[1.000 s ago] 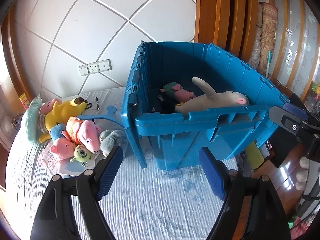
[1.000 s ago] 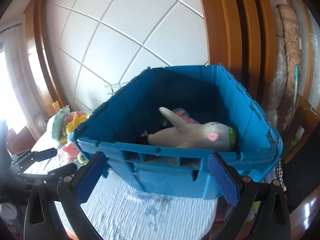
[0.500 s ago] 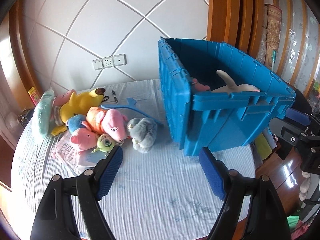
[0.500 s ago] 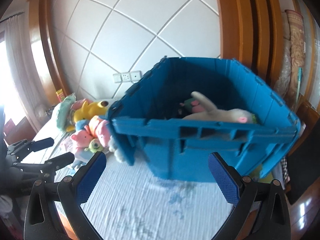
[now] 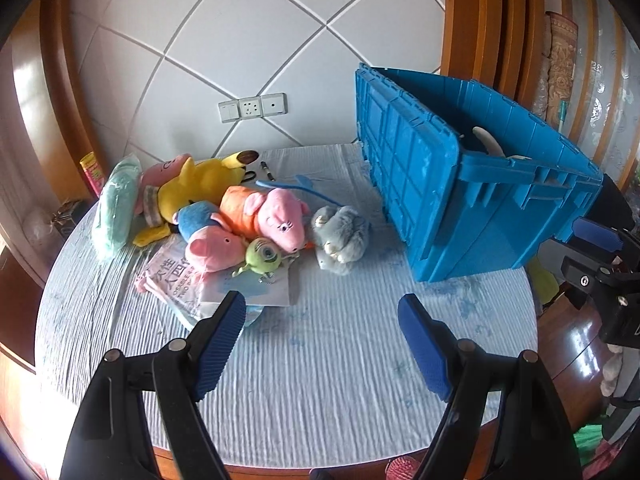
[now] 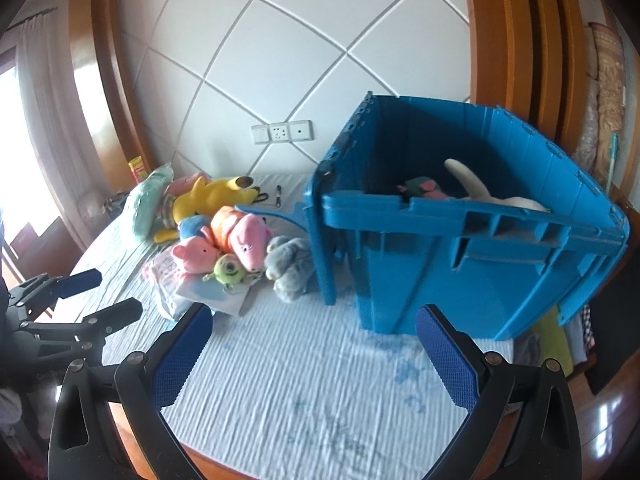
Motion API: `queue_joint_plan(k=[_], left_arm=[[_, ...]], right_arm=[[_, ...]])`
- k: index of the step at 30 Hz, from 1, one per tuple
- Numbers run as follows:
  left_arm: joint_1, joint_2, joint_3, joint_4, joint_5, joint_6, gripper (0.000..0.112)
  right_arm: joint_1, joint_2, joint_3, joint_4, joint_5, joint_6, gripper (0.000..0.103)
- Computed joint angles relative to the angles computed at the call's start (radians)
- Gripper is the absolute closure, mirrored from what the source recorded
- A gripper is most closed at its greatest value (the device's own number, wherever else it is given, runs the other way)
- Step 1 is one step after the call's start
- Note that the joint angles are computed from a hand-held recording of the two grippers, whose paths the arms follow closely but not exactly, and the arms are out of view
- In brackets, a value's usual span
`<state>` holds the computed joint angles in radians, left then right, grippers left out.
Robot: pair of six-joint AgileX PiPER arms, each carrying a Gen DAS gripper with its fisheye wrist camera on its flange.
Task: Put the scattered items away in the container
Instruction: 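Move both open grippers back from the crate toward the plush pile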
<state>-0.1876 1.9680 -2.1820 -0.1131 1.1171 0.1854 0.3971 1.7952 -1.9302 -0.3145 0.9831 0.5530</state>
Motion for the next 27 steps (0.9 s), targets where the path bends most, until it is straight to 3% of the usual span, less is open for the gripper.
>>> queue_joint_plan(k=[14,21,27], left_arm=[[0.208,-0.104,0.201,-0.09,-0.086,0.169,0.034],[0.309,-0.097,0.23,-0.131,-0.08,0.224,0.034],[0.349,-0.051,0.194,-0.141,-0.063,0.217,0.034]], right_arm=[[0.161,0.156,-0.186,-0.062,0.068,0.107,0.0],[0.211,0.258,-0.323,-0.069,0.125,0.122,0.0],[0.213,0.383,-0.518,-0.022,0.225,0.058,0.0]])
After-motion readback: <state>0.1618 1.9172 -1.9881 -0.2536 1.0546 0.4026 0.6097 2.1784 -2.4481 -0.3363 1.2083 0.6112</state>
